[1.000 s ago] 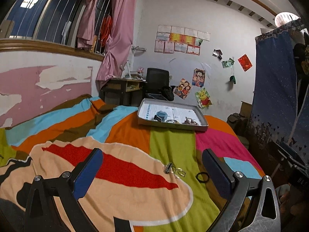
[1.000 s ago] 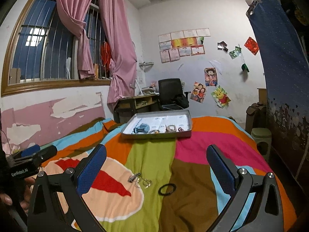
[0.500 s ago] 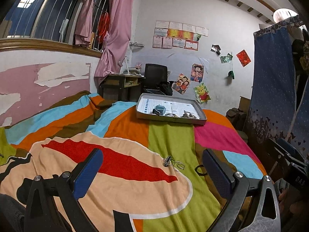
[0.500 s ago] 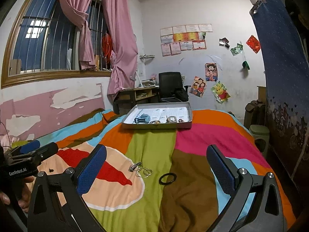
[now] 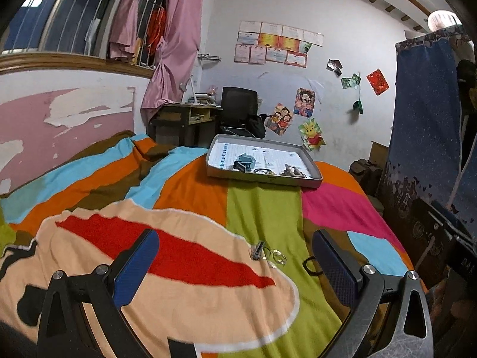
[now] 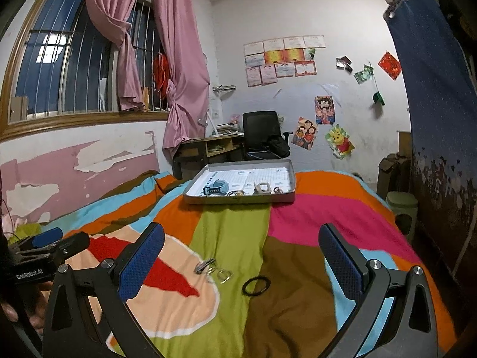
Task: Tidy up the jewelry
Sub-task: 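Withdraw both tools from the tray back over the remaining jewelry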
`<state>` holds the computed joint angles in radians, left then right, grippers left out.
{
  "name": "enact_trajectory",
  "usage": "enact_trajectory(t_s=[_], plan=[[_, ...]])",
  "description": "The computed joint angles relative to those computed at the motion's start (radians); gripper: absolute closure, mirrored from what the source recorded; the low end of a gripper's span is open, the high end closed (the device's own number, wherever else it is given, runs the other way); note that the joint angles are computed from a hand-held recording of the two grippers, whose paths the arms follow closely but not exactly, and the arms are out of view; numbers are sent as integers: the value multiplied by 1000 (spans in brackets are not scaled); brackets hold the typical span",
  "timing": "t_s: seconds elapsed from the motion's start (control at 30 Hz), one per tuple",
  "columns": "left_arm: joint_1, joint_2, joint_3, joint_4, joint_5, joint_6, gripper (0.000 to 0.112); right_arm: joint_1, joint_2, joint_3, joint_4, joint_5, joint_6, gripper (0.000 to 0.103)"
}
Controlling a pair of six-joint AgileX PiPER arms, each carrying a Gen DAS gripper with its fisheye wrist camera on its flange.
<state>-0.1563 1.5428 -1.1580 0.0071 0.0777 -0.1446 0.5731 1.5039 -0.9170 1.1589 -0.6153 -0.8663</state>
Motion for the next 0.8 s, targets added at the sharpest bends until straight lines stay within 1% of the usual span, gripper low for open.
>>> enact_trajectory(t_s=[0.1, 0.17, 0.23, 0.33, 0.37, 0.47, 0.57, 0.63, 0.8], plan=[[-2, 63, -77, -5, 4, 14, 9, -47, 31, -56, -25, 40, -27, 1], [-4, 101, -125, -1, 5, 6, 9, -90, 57, -102, -51, 81, -17, 1], [-3, 159, -198, -70, 13, 68, 9, -116, 79, -144, -59, 103, -24, 1], [-6, 241, -305, -50, 36, 48, 9, -154, 123, -218, -77, 128, -43, 1], [-5, 268, -338, -76, 45, 72, 9, -170, 140, -247, -89, 141, -44, 1], [-4, 347, -433, -92, 70, 83, 9, -207, 196, -346, -72, 176, -96, 1], [-3, 429, -539, -66, 110, 51, 9, -242, 256, -445, -38, 218, -157, 1], [0, 478, -601, -85, 137, 67, 9, -258, 293, -501, -10, 242, -197, 1], [10, 608, -772, -125, 230, 109, 9, -299, 384, -619, 101, 310, -312, 1]])
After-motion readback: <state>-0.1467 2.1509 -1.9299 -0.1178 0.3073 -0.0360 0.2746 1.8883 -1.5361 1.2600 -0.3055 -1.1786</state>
